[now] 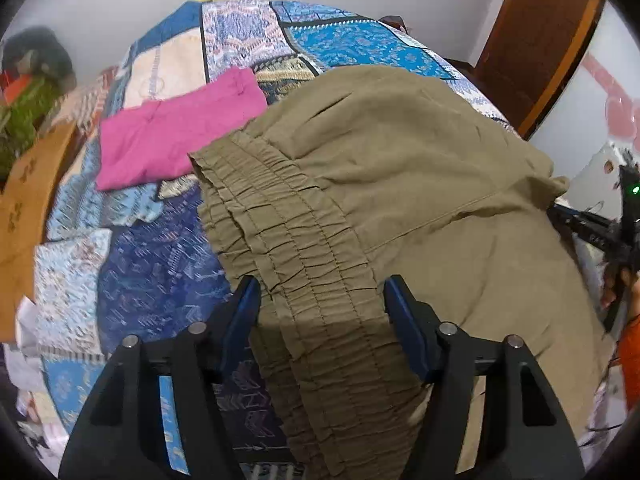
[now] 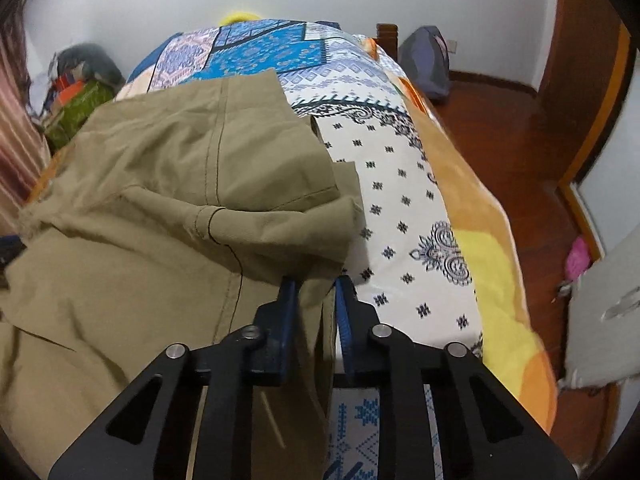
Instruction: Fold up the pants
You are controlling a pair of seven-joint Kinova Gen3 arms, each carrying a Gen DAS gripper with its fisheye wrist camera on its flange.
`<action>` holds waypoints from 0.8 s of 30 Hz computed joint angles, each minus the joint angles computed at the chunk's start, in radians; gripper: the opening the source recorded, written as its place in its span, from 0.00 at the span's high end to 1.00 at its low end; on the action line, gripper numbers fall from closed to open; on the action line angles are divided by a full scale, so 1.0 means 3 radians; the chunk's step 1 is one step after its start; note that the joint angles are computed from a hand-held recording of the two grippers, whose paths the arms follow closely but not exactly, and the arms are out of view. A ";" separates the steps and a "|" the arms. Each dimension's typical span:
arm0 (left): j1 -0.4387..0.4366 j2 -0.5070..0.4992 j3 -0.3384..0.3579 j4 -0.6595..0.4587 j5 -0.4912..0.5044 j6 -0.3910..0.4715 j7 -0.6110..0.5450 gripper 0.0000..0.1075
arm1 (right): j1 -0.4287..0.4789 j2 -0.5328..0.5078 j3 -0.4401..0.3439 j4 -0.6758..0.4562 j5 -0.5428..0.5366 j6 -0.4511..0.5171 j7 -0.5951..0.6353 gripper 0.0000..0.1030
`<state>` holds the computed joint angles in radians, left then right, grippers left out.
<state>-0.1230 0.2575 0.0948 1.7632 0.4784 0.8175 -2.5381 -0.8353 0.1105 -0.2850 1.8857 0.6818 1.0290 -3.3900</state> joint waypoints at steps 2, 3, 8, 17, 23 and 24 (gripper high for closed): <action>0.0025 -0.0038 -0.0011 0.0069 -0.0040 -0.0161 -0.0020 0.38 | -0.0008 0.0010 -0.0012 -0.0028 -0.0038 -0.0003 0.0006 0.85; 0.0014 -0.0034 -0.0015 0.0072 -0.0040 -0.0182 -0.0026 0.36 | -0.0027 0.0037 -0.0025 -0.0069 -0.0065 0.0033 0.0037 0.86; -0.0094 0.0075 -0.0016 -0.0053 0.0023 0.0000 -0.0003 0.32 | -0.0129 0.0133 -0.0010 -0.0220 -0.0114 0.0216 0.0076 0.85; -0.0097 -0.0177 -0.0029 -0.0051 0.0116 -0.0081 -0.0196 0.31 | -0.0202 -0.0011 -0.0035 -0.0350 -0.0087 0.0418 0.0167 0.78; 0.0116 0.0041 -0.0060 -0.0343 -0.0177 -0.0081 0.0226 0.29 | -0.0106 -0.0099 -0.0063 -0.0391 0.0232 0.0560 0.0148 0.57; 0.0119 0.0088 -0.0047 -0.0394 -0.0203 -0.0043 0.0279 0.29 | -0.0065 -0.0070 -0.0045 -0.0413 0.0270 0.0546 0.0200 0.56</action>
<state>-0.0872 0.2840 0.0805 1.6449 0.4174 0.8045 -2.4545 -0.8548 0.0895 -0.2985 1.7617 0.7628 1.1926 -3.3301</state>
